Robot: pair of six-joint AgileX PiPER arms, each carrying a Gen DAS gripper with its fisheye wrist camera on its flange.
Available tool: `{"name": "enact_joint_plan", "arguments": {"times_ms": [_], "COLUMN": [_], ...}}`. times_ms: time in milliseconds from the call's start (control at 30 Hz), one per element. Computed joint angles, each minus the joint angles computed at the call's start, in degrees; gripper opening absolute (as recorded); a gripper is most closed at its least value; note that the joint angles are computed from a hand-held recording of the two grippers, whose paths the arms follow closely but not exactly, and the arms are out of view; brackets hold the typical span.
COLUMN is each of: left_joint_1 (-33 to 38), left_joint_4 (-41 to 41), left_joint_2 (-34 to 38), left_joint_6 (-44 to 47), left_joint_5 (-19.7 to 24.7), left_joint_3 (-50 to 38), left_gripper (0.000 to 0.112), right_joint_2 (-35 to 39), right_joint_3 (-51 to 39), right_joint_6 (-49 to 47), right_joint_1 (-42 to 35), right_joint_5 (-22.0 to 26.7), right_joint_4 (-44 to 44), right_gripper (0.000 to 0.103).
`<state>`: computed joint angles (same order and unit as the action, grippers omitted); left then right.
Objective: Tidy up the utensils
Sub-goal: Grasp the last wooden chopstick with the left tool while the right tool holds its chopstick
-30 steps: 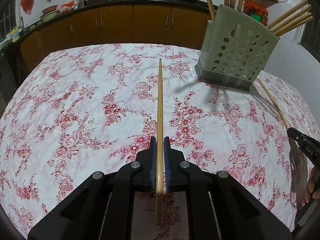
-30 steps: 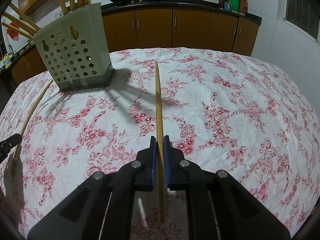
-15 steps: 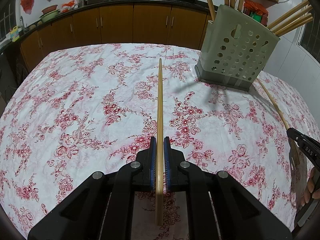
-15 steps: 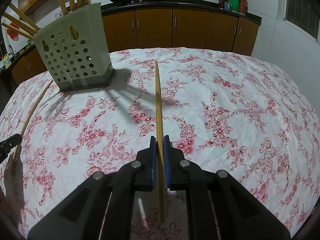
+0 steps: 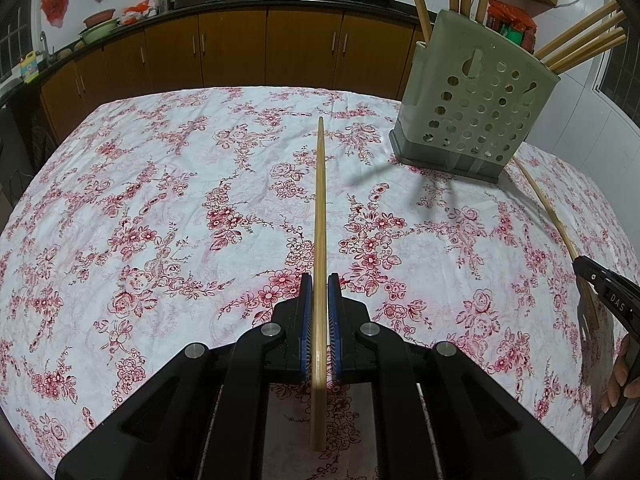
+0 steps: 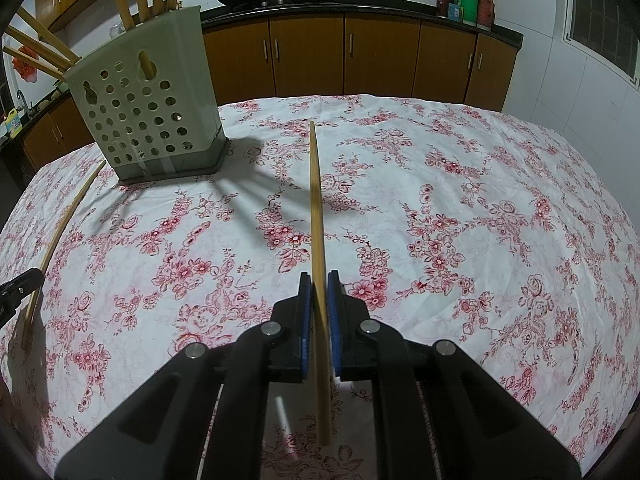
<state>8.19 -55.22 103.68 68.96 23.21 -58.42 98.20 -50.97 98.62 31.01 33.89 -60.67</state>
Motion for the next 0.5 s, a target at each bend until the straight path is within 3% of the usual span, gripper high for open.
{"name": "enact_joint_plan", "arguments": {"times_ms": [500], "left_joint_1": [0.1], "left_joint_4": [-0.2], "left_joint_2": [0.0], "left_joint_6": [0.3], "left_joint_5": [0.1], "left_joint_3": [0.0], "left_gripper": [0.010], "right_joint_2": [-0.3], "right_joint_3": [0.4], "right_joint_6": [0.2], "right_joint_1": [-0.3], "right_joint_5": [-0.3], "right_joint_4": [-0.3], "right_gripper": [0.011]}}
